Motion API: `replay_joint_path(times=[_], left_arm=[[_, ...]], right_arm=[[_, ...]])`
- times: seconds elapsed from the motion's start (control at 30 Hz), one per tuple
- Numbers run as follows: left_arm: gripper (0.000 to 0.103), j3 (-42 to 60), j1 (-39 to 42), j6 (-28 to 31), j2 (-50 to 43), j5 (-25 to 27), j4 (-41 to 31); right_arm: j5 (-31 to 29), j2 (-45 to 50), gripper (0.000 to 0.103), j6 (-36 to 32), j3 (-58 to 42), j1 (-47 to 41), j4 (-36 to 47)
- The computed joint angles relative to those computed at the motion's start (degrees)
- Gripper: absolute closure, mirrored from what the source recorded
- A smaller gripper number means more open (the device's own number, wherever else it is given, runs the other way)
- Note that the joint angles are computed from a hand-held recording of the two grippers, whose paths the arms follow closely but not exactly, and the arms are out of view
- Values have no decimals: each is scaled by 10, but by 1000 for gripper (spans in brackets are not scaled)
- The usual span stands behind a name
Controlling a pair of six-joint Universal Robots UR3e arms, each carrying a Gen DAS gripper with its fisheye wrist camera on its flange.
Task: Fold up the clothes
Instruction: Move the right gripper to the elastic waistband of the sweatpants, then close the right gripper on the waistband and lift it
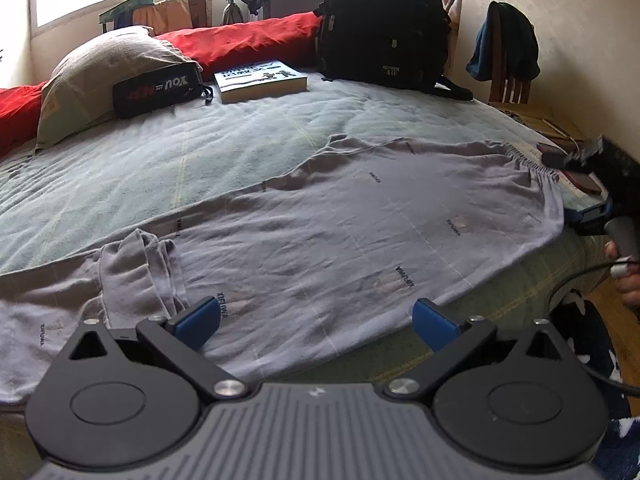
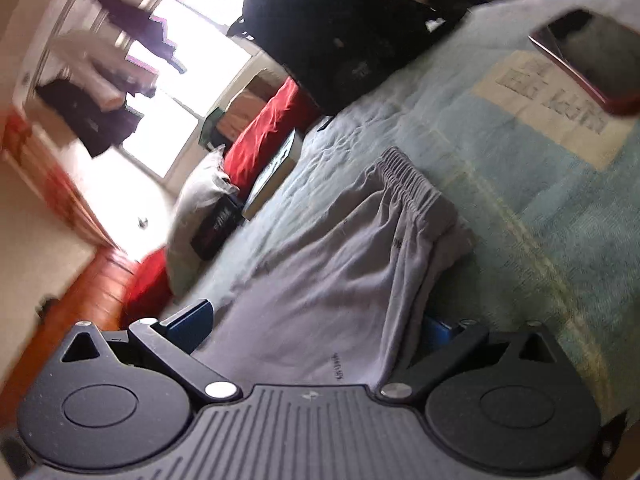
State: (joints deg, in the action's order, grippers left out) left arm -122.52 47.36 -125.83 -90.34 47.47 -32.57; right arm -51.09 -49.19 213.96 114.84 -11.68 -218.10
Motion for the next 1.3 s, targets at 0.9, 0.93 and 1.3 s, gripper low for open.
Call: replay_joint_path(times=[0.9,0.93,1.3], left_arm=[[1,0,13,-16,-5,-1,0],[1,-2,14,-15,-3,-2,-1],[1,-10,16,-8,13,2,-5]], right_arm=[[12,192,66,143,-157,-30,-166],[21,200,69,158,-160,-38,-171],[-60,148,98,97,-149,-3,-53]])
